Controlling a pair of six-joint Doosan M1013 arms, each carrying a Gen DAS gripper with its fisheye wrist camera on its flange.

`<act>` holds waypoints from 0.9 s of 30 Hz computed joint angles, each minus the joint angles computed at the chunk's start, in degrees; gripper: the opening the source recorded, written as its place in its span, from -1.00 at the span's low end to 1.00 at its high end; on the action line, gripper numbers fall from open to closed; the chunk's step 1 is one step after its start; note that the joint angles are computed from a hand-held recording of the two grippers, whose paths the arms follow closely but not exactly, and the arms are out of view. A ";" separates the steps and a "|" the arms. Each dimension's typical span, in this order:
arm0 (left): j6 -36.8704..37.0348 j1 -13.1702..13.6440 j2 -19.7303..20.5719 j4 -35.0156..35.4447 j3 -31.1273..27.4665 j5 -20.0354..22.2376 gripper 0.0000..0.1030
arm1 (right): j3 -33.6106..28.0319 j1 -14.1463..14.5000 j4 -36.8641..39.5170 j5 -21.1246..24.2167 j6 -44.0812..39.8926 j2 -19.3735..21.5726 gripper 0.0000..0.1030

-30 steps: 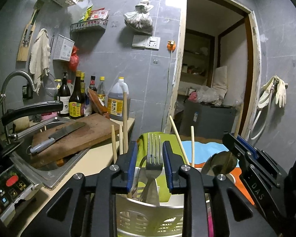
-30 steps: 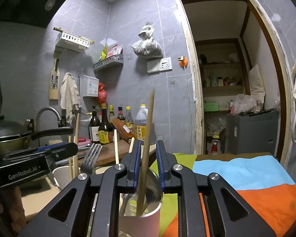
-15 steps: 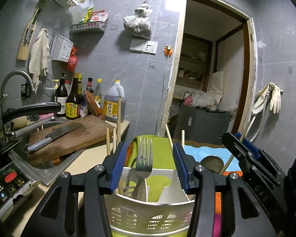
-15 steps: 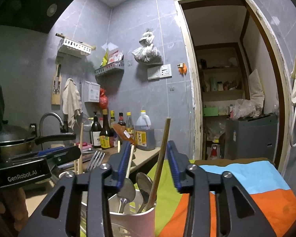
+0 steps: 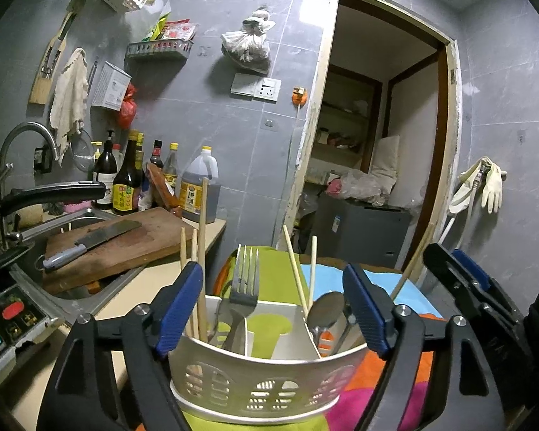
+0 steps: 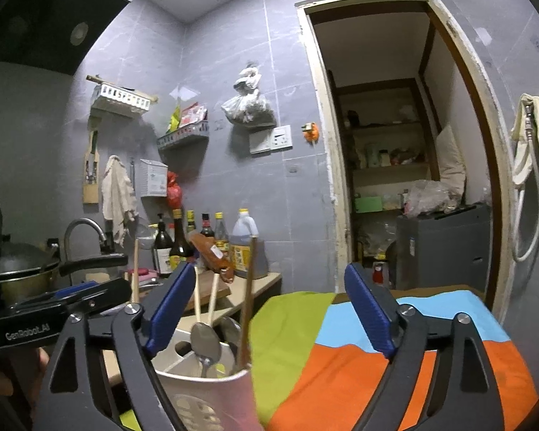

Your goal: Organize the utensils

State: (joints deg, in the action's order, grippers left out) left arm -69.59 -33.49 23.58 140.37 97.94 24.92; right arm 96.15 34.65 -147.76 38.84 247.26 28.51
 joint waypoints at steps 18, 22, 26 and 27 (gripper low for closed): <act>3.23 -3.70 -1.71 -2.42 3.90 2.37 0.85 | 8.64 0.26 15.71 -3.48 -10.03 -7.70 1.00; 4.86 -4.75 -2.18 -3.16 4.80 3.29 0.85 | 10.82 0.73 17.93 -3.59 -11.05 -9.66 1.00; 6.39 -5.68 -2.71 -3.82 5.72 4.03 0.85 | 12.74 1.46 21.65 -3.51 -14.24 -11.83 1.00; 6.89 -5.98 -2.83 -4.11 5.93 4.29 0.85 | 13.16 1.62 22.41 -3.53 -14.80 -12.23 1.00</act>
State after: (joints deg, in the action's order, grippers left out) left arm -62.71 -39.46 20.75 136.26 103.87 29.21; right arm 109.32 36.28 -125.35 35.31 232.46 16.29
